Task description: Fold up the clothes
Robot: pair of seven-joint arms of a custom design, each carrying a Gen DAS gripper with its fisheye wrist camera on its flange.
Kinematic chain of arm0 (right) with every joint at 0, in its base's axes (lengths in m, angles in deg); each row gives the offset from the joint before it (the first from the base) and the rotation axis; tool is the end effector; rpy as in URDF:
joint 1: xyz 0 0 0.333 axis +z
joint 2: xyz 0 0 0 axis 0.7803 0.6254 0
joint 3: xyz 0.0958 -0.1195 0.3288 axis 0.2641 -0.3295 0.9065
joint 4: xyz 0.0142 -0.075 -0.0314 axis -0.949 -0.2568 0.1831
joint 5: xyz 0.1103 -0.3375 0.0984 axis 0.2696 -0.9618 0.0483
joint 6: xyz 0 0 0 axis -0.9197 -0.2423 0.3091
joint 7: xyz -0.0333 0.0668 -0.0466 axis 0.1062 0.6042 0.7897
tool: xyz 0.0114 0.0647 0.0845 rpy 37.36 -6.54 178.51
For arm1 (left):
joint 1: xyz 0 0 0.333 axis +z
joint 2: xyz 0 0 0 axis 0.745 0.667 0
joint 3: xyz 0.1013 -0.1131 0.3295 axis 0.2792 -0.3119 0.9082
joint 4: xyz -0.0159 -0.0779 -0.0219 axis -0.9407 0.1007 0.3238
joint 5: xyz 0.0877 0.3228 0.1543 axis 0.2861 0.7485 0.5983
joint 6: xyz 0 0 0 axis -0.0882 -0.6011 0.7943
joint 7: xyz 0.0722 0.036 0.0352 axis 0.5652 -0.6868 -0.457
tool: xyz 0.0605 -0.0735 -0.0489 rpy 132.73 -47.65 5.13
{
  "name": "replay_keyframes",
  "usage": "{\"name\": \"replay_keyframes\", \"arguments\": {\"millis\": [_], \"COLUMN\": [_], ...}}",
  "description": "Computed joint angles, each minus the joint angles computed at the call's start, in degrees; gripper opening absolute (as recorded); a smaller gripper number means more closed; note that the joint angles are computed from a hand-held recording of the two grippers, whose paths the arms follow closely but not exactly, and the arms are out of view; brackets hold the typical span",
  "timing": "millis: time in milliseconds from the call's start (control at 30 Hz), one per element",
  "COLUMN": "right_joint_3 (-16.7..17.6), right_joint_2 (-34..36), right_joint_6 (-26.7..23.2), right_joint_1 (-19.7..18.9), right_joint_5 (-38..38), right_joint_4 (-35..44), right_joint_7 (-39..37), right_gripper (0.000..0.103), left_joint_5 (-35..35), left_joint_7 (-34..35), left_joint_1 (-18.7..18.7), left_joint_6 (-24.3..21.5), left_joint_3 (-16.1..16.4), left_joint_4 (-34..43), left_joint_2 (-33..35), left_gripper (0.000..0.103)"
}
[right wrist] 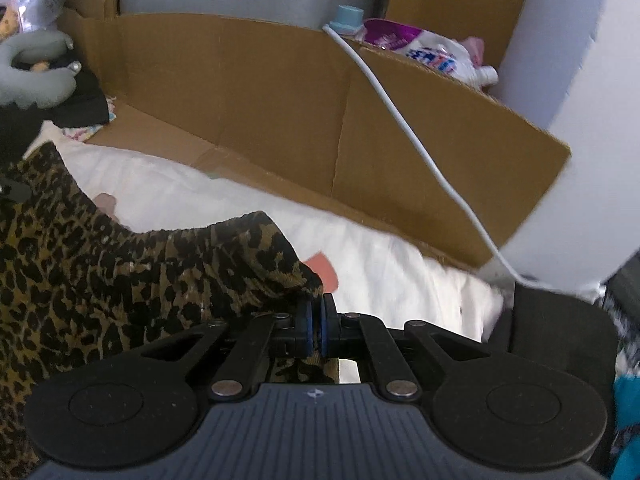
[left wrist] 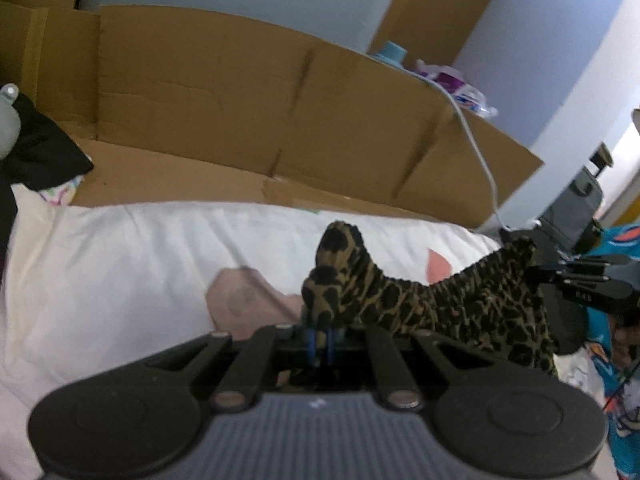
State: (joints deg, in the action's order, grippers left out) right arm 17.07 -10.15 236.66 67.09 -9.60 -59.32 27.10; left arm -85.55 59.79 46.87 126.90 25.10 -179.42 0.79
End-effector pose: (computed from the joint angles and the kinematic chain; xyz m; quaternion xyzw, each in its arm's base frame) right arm 0.5962 0.1060 0.4185 -0.7592 0.5567 -0.2586 0.2165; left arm 0.6178 -0.2482 0.4090 -0.6086 0.7008 -0.3635 0.0800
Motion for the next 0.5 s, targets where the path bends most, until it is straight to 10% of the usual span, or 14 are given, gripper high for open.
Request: {"name": "replay_keyframes", "arguments": {"millis": [500], "right_joint_3": [-4.70], "right_joint_2": [9.92], "right_joint_6": [-5.71], "right_joint_1": [4.75], "right_joint_5": [-5.66], "right_joint_4": [14.76], "right_joint_7": [5.08], "right_gripper": [0.001], "left_joint_5": [9.96], "left_joint_7": [-13.25], "left_joint_1": [-13.96], "left_joint_6": [-6.66], "left_joint_3": [17.63], "left_joint_4": [11.71], "left_joint_2": [5.23], "left_gripper": [0.005]}}
